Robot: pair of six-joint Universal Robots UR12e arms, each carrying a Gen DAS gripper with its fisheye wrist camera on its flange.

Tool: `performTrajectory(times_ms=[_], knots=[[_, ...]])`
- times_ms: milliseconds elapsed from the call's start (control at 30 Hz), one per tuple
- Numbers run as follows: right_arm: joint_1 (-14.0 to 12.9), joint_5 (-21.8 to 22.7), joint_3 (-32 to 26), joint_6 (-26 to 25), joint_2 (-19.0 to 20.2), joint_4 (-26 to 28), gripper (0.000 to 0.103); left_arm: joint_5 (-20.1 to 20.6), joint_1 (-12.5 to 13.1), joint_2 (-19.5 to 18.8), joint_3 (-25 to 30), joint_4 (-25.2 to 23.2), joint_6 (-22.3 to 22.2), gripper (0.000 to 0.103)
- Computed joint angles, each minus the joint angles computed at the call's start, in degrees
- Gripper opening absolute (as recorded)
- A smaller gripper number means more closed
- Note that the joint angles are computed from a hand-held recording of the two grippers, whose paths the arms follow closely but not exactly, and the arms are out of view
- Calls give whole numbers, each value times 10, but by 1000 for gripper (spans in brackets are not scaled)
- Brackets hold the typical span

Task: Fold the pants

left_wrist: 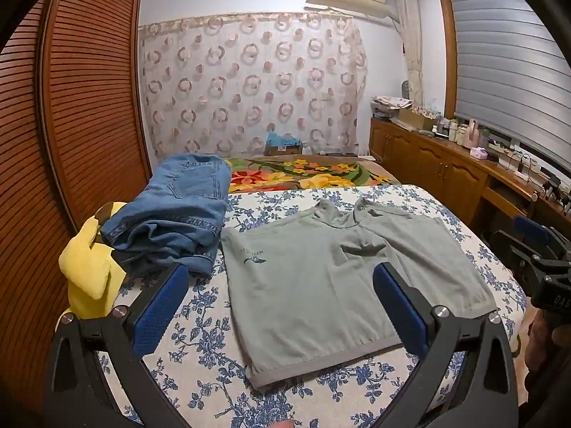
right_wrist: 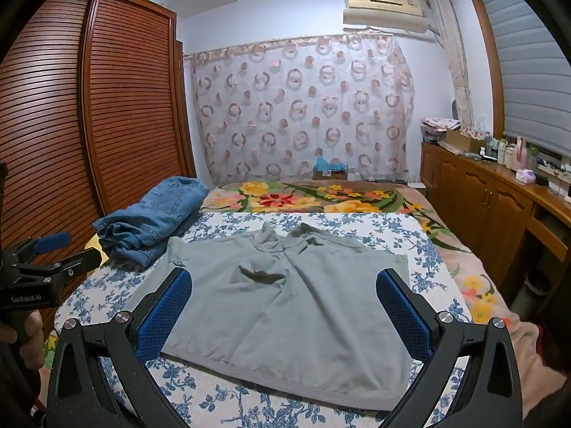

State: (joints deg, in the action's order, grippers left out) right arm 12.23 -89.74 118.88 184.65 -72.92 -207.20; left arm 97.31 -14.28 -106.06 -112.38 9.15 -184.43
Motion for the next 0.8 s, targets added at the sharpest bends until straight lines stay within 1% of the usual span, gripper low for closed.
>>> performTrajectory(times_ms=[267,300,800], knots=[[1,-3,0,0,0,0,103,1,0,-1,-1,4,0,103],[1,-3,0,0,0,0,103,1,0,4,-1,0,1,103],[1,-5,0,1,2,-4,103,0,0,8,2,0,3,103]])
